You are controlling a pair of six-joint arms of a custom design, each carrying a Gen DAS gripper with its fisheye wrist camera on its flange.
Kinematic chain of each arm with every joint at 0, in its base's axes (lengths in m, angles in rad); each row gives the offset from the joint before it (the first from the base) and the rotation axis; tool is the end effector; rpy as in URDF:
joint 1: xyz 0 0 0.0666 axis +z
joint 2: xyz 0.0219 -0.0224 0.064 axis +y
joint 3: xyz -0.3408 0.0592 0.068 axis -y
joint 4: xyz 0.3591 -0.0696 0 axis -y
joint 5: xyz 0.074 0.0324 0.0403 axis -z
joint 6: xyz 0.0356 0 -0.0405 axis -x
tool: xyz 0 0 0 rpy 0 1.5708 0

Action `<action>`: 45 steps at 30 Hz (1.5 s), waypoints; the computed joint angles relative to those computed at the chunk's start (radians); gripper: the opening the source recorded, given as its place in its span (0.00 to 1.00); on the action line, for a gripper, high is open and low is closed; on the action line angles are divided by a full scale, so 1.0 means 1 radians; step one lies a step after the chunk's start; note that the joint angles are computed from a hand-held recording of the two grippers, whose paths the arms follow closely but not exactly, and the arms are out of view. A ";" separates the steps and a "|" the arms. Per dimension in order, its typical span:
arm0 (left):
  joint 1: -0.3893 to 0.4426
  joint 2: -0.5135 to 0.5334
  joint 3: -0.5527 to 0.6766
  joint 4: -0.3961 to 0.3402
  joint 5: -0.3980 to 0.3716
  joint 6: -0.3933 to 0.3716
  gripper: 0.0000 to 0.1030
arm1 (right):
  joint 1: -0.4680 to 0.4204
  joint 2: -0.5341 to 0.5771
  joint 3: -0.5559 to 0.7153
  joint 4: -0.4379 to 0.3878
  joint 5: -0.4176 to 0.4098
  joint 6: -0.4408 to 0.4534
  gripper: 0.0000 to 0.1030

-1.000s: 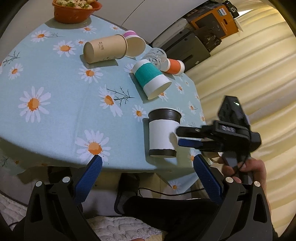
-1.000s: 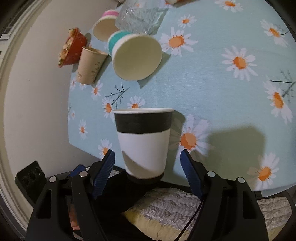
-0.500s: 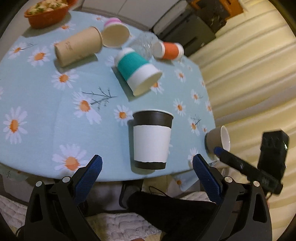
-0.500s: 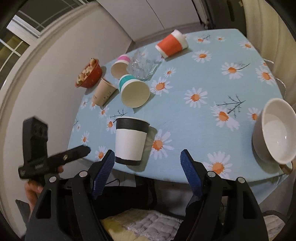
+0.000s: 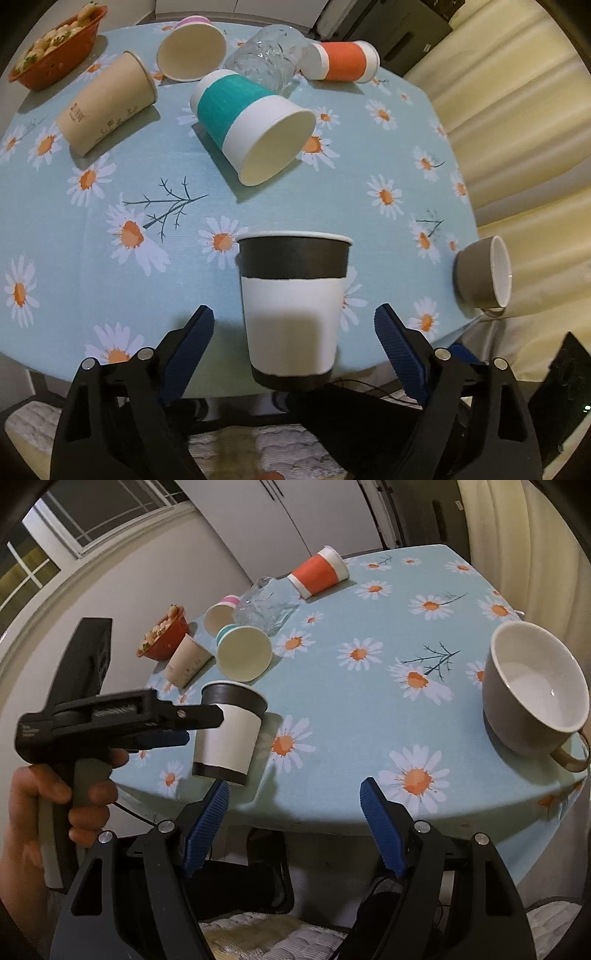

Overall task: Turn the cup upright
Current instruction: 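Open the right tool off the cup while the left tool grasps the cup, then lift the cup with the left tool and carry it across the tablecloth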

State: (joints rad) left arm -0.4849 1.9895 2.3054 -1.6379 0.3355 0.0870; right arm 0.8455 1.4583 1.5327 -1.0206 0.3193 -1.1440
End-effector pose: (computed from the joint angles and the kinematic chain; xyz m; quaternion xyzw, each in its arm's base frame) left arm 0.5165 -0.2858 0.4215 0.2137 0.9550 -0.1935 0.0706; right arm 0.3219 0.3457 0.4160 0.1880 0.9218 0.1720 0.2921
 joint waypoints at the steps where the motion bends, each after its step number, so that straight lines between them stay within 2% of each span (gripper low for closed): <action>1: -0.001 0.000 -0.004 0.005 -0.007 0.002 0.83 | 0.003 0.001 0.005 -0.010 0.017 0.002 0.71; 5: -0.012 0.023 0.011 -0.003 -0.023 0.007 0.82 | 0.011 0.013 0.016 -0.036 0.021 -0.004 0.71; 8: -0.021 0.032 0.020 -0.005 -0.037 -0.001 0.77 | 0.019 0.019 0.027 -0.050 0.039 0.003 0.71; 18: -0.033 0.035 0.001 -0.007 -0.060 -0.023 0.60 | 0.017 0.017 0.021 -0.048 0.023 -0.004 0.71; 29: -0.020 0.000 -0.041 0.027 -0.038 -0.024 0.60 | 0.011 0.012 0.009 -0.033 0.001 -0.004 0.71; 37: 0.008 -0.111 -0.168 0.163 -0.014 -0.014 0.60 | 0.009 0.010 0.004 -0.014 -0.007 0.010 0.71; 41: 0.024 -0.207 -0.296 0.314 -0.015 0.001 0.60 | 0.015 0.008 0.004 0.006 0.009 0.028 0.71; 43: 0.032 -0.259 -0.373 0.407 -0.009 0.020 0.60 | 0.018 0.008 0.007 0.011 0.019 0.031 0.71; 45: 0.037 -0.323 -0.471 0.533 -0.018 0.040 0.60 | 0.021 0.005 0.006 0.020 0.027 0.034 0.71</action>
